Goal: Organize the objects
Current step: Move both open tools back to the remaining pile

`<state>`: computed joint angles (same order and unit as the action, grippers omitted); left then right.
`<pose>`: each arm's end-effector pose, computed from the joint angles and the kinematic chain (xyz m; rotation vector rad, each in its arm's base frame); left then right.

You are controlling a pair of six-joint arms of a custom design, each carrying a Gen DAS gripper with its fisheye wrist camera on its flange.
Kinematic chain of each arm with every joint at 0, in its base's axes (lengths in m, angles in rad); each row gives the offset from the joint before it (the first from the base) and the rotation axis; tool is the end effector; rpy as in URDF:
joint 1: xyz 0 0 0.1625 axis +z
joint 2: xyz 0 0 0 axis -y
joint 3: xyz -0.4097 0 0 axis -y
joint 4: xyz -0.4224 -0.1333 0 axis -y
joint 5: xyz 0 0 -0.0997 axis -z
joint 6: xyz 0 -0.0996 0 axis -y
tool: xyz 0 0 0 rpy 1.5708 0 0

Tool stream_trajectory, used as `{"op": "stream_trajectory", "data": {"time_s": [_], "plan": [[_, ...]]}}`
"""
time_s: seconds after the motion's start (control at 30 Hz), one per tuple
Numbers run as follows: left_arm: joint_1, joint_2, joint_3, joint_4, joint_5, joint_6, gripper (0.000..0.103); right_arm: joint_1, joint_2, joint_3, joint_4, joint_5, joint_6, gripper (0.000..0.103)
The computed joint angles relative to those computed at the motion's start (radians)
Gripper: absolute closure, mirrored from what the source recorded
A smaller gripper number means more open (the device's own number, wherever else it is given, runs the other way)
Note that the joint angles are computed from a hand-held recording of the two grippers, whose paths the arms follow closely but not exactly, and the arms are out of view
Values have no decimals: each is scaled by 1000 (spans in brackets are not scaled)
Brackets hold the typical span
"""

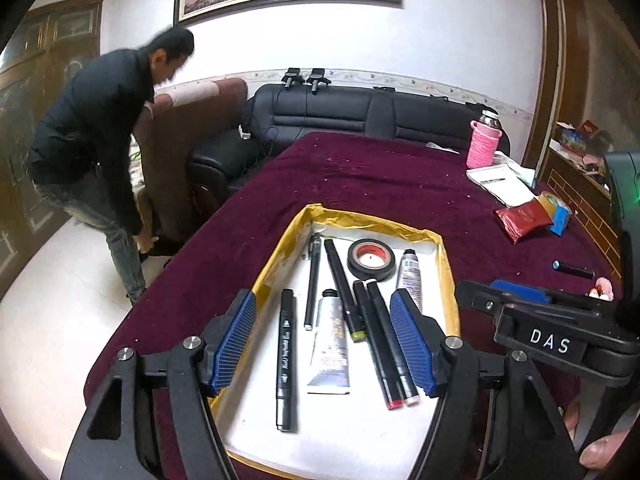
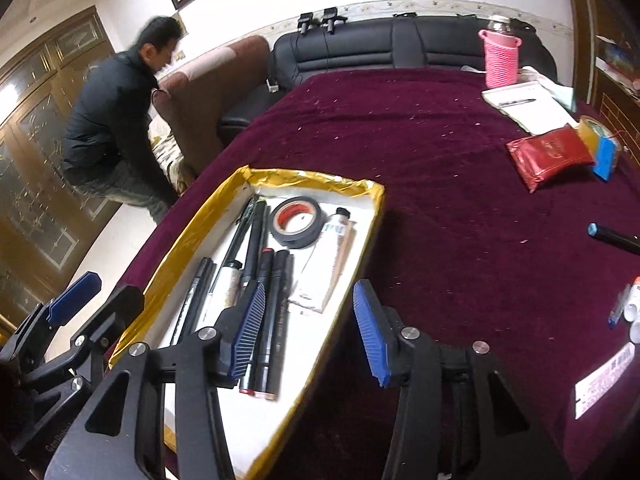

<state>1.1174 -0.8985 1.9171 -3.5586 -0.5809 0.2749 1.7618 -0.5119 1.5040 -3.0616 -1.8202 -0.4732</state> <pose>-0.0586 -0.6147 0.1747 0.1800 2.0572 -1.1372 0.2438 -0.6882 -0.0275 0.8156 -2.6347 0.6464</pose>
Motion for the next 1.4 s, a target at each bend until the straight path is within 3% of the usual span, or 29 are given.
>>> {"op": "stream_trajectory", "data": {"time_s": [0.67, 1.4], "plan": [[-119, 142, -81, 15, 91, 111, 39, -116, -139, 101, -83, 94, 57, 52], [-191, 334, -290, 232, 101, 153, 39, -278, -276, 81, -96, 136, 147, 52]]}}
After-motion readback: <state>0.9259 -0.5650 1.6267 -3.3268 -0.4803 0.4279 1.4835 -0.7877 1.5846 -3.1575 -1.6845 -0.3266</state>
